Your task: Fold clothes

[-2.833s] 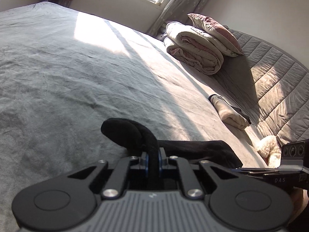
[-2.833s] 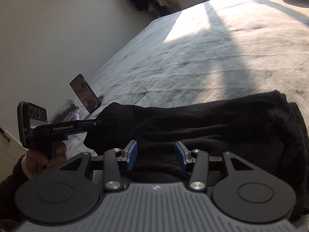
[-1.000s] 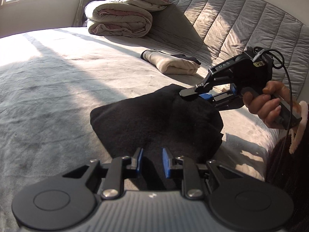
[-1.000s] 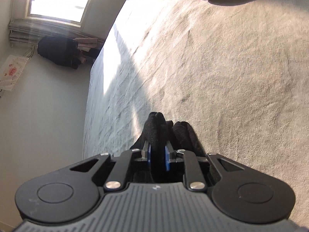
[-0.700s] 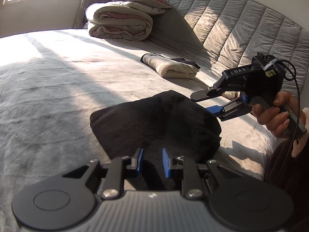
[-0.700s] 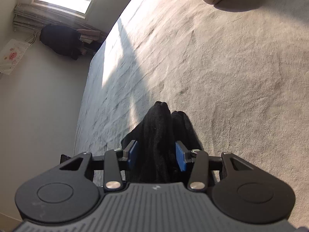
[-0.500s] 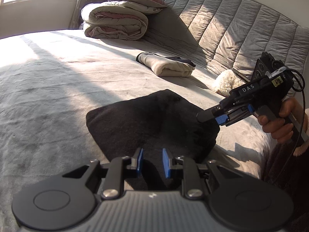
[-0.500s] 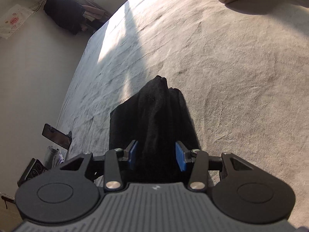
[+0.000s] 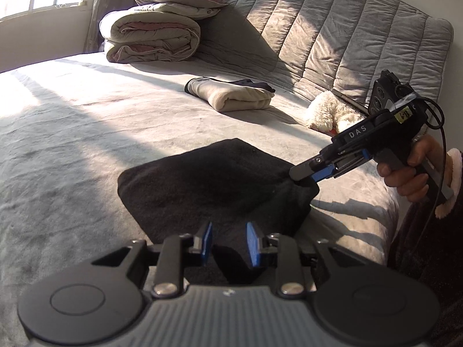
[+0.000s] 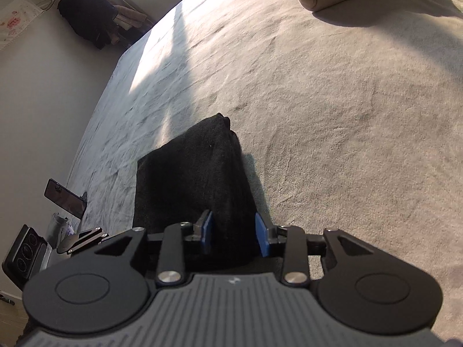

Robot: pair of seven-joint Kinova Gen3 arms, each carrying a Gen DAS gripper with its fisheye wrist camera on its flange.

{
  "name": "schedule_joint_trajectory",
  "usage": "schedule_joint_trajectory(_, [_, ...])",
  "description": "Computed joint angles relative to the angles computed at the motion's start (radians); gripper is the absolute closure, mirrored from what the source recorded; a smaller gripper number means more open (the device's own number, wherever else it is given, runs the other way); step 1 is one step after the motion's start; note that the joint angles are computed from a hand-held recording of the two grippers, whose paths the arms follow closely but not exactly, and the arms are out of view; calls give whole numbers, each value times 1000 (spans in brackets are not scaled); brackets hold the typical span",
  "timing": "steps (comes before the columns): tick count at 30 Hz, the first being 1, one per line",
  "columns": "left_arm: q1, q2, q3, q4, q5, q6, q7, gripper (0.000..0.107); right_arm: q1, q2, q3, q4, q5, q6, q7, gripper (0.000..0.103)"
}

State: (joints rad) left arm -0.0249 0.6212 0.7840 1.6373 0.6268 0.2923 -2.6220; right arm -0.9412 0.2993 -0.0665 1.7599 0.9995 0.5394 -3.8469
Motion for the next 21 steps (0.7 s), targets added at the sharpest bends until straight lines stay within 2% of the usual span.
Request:
schedule_joint_trajectory(3, [61,-16,-61,-12,-13,-89,64,80,-139,21,112,-26,98,122,-24,61])
schedule_joint_trajectory(5, [90,-6,-78,-25,-27,-139,107,82,-231,75,196,-79,123,203,41,61])
schedule_joint_trajectory(7, [116,6,-90,-34,-44,-189,141,82,-269,144,224,-150,154,285,122,61])
schedule_joint_trajectory(9, [128,26,-76,-33,-72,-245,155,82,-243,201,177,-219,197,351,200,61])
schedule_joint_trajectory(12, [148,59,-71,-43,-110,-290,186,82,-159,254,68,-268,279,393,239,61])
schedule_joint_trajectory(15, [224,66,-172,-78,-126,-262,245,82,-95,290,21,-312,242,390,292,61])
schedule_joint_trajectory(17, [255,74,-217,-94,-158,-243,287,81,-30,311,-56,-346,200,419,341,62])
schedule_joint_trajectory(19, [239,83,-199,-99,-169,-235,298,79,21,310,-114,-327,206,411,325,62])
schedule_joint_trajectory(21, [222,74,-182,-91,-188,-237,324,79,29,293,-134,-293,246,408,276,62])
